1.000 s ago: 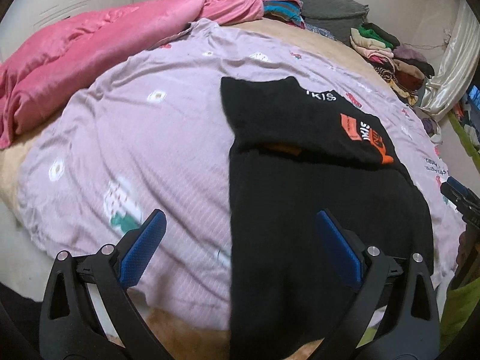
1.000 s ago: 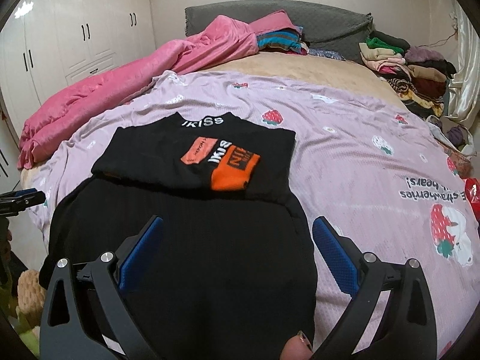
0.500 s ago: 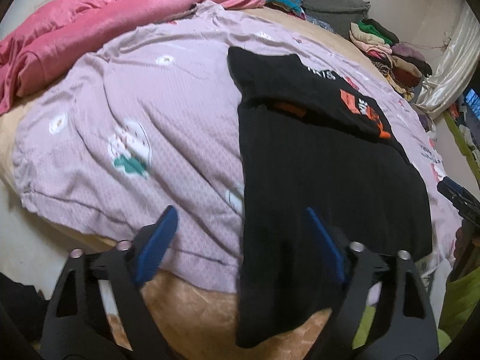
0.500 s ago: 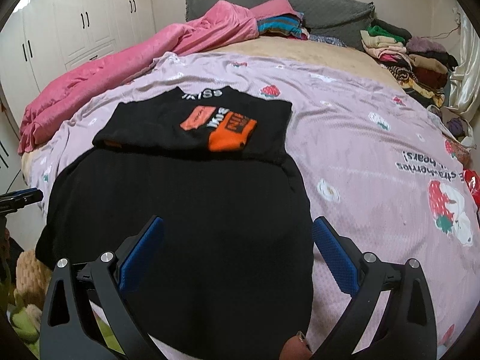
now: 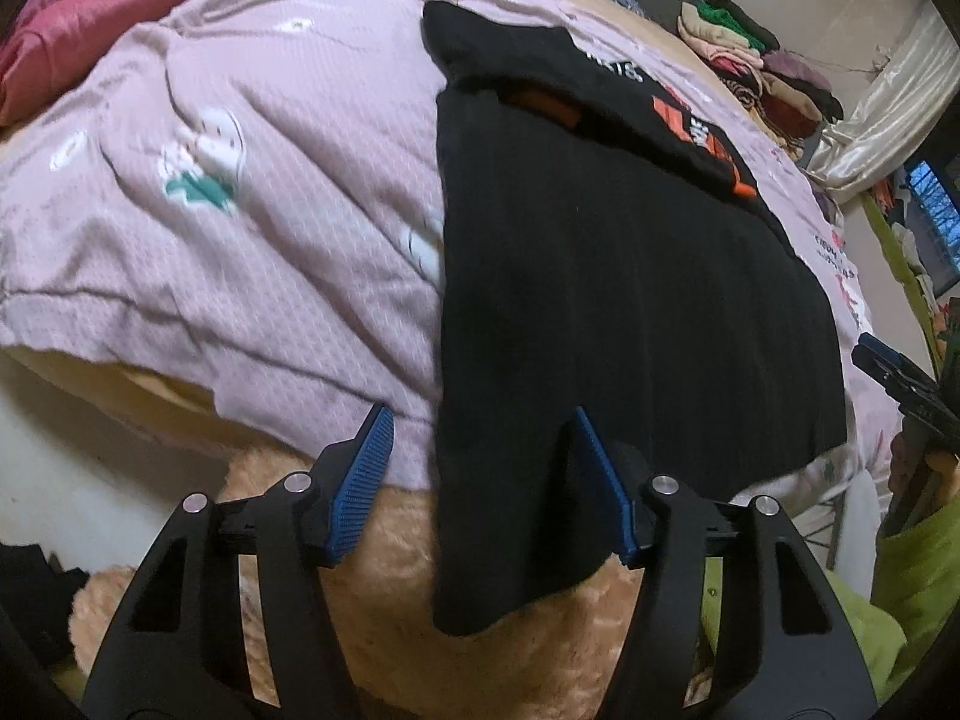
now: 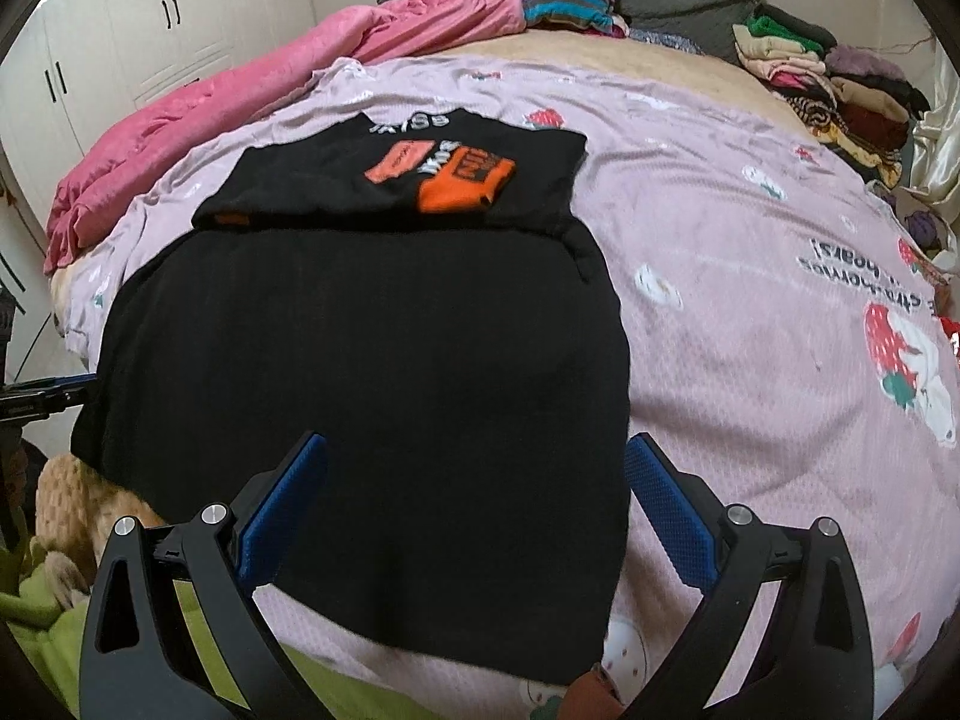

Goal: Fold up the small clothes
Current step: 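Close both tools on the black sweater hem edge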

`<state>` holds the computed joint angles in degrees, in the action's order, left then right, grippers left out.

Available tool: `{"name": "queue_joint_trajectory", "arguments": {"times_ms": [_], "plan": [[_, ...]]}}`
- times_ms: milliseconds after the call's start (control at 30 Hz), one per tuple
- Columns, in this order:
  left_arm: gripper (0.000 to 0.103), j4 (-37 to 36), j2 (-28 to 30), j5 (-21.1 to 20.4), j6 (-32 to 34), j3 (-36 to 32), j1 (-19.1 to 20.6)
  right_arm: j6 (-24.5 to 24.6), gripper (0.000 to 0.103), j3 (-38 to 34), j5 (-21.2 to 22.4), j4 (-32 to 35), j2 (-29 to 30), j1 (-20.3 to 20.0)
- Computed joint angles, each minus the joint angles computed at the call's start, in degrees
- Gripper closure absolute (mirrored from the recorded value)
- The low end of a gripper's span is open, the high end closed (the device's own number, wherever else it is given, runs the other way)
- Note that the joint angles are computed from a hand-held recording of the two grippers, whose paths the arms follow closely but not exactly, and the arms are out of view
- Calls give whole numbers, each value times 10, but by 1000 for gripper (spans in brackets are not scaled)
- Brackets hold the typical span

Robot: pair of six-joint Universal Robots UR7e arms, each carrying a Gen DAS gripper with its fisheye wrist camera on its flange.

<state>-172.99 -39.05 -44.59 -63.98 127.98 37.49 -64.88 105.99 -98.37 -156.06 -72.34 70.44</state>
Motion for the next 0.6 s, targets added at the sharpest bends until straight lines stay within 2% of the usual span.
{"name": "queue_joint_trajectory", "arguments": {"times_ms": [67,233,267,367,500,533,567,600], "plan": [[50,-11,5,-9,0,2,0,1,5,1,-5,5,-3,-5],[58,-53,22,-36,8,3,3,-2,5,1,-17,9,-11,-15],[63,-56,25,-38,9,2,3,-3,5,1,-18,11,-13,-17],[67,-58,33,-47,17,-4,4,-5,5,-1,-27,21,-19,-26],[68,-70,38,-55,17,-3,7,2,6,-13,-31,62,-24,-38],[68,-72,38,-56,18,-2,8,2,8,-14,-32,72,-24,-40],[68,-74,39,-56,18,-2,7,3,18,-16,-32,81,-24,-42],[68,-79,39,-56,16,0,7,8,23,-20,-35,95,-23,-44]]}}
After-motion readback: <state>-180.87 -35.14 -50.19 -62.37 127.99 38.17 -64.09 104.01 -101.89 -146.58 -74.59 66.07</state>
